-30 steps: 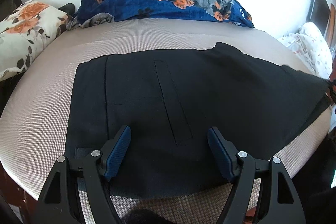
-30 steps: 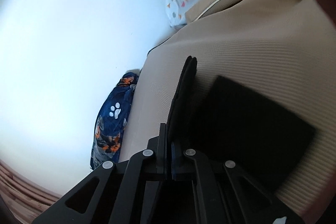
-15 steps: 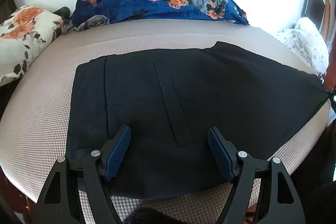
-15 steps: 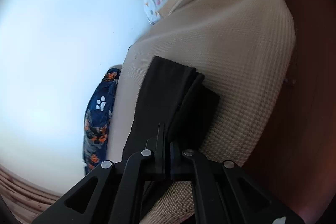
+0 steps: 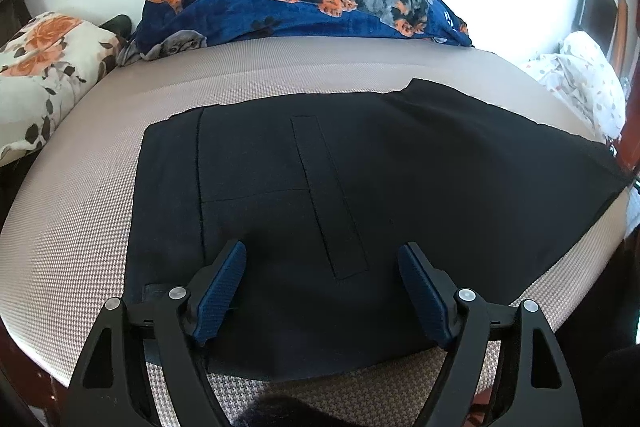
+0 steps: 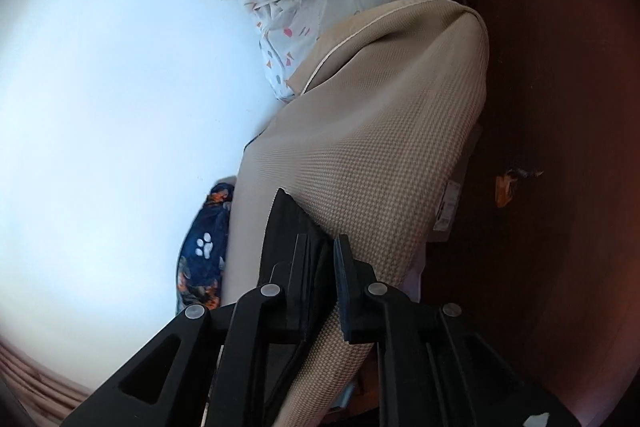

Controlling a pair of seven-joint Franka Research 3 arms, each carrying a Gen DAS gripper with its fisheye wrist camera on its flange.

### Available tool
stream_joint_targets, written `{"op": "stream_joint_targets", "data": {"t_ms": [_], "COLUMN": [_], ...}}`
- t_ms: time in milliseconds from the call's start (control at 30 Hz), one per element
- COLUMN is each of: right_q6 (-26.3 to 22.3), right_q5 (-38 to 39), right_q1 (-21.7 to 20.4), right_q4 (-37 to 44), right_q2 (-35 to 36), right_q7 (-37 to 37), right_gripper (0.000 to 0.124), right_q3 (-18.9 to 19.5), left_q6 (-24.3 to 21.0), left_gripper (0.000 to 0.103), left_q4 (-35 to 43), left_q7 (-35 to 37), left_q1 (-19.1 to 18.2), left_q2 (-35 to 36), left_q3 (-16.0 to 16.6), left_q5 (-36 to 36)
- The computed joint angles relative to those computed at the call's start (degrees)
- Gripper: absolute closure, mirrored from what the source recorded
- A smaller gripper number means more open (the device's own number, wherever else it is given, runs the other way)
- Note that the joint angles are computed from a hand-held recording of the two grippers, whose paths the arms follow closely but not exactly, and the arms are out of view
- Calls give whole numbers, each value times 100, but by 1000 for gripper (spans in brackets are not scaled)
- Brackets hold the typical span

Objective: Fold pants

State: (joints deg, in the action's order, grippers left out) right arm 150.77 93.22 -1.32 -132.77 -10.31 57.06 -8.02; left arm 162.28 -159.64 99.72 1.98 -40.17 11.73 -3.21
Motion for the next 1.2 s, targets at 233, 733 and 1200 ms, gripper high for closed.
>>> {"op": "stream_joint_targets", "data": {"t_ms": [233, 733, 1200], "right_q6": [-102, -542, 362], "right_q5": [-398, -150, -1558], "right_q1": [33, 154, 351], "right_q4": [183, 609, 732], "right_q2": [324, 616, 621], "right_q7": [410, -151, 994], "right_gripper": [104, 83, 112], "right_q3": [72, 279, 456], "left_q6": [47, 101, 152], "left_gripper": [23, 21, 17], "left_q4": [-21, -41, -22], "left_q7": [-5, -11, 37], "left_q1": [-18, -29, -170], "left_q2": [0, 13, -15], "left_q3": [11, 8, 148], "left_q5": [-28, -23, -157]}}
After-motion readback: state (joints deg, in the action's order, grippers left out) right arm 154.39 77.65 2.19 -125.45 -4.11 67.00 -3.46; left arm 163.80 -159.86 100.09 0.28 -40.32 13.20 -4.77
